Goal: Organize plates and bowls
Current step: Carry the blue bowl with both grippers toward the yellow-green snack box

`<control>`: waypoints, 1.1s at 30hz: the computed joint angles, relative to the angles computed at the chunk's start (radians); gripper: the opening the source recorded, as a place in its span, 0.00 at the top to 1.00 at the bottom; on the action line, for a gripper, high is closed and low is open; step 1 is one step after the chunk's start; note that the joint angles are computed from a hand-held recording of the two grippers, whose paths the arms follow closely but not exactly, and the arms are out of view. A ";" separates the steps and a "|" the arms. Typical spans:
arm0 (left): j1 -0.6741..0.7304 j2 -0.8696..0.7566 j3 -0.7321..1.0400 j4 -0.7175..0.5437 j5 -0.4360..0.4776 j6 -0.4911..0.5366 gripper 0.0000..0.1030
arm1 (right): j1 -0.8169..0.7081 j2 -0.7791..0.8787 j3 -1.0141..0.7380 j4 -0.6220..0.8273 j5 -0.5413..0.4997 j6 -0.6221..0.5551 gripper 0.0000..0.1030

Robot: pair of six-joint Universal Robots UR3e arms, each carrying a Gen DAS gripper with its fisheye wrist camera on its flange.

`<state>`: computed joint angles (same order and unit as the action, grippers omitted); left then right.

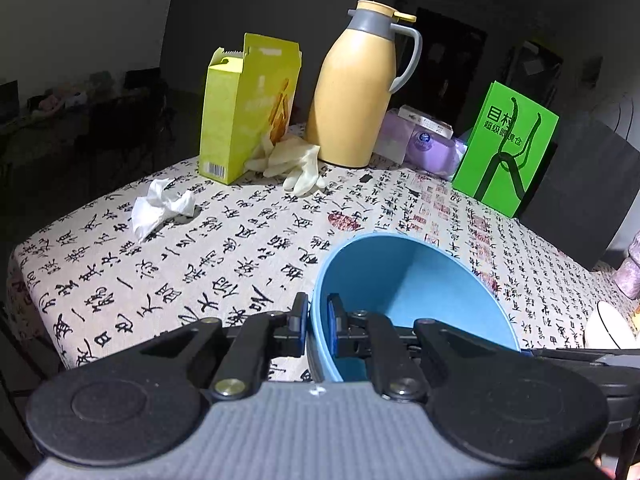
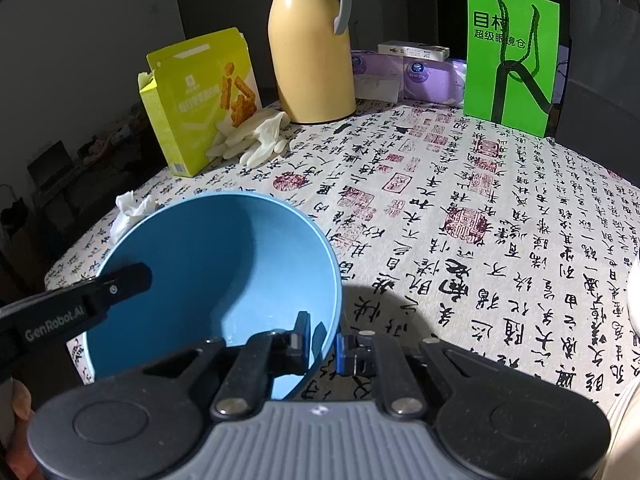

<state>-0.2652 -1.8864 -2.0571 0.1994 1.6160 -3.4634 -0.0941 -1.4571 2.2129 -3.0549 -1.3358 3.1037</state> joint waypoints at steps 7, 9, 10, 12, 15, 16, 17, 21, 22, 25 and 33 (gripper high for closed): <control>0.004 -0.010 -0.019 0.013 -0.007 0.004 0.90 | 0.007 0.014 0.003 -0.009 -0.008 -0.002 0.89; 0.005 -0.014 -0.019 0.011 -0.009 0.003 0.90 | 0.013 0.021 0.000 -0.013 -0.015 -0.004 0.89; 0.004 -0.016 -0.018 0.010 -0.008 0.002 0.90 | 0.016 0.023 0.001 -0.016 -0.018 -0.004 0.89; 0.004 -0.019 -0.020 0.011 -0.008 0.001 0.90 | 0.022 0.031 -0.002 -0.021 -0.026 -0.004 0.89; 0.008 -0.016 -0.026 0.014 -0.013 -0.002 0.90 | 0.029 0.041 0.001 -0.041 -0.036 -0.006 0.89; 0.008 -0.017 -0.024 0.012 -0.013 -0.001 0.90 | 0.031 0.041 0.002 -0.044 -0.038 -0.008 0.89; 0.007 -0.017 -0.024 0.013 -0.011 -0.001 0.90 | 0.032 0.042 0.004 -0.049 -0.041 -0.010 0.89; -0.001 -0.021 -0.023 0.014 0.002 -0.001 0.90 | 0.038 0.046 0.012 -0.072 -0.051 -0.017 0.89; -0.002 -0.023 -0.022 0.015 0.005 -0.001 0.90 | 0.042 0.048 0.013 -0.079 -0.055 -0.018 0.89; 0.005 -0.020 -0.027 0.014 -0.005 -0.009 0.90 | 0.043 0.049 0.016 -0.087 -0.054 -0.020 0.89; 0.005 -0.014 -0.036 0.025 -0.013 -0.002 0.79 | 0.018 0.045 0.029 -0.088 -0.006 -0.021 0.85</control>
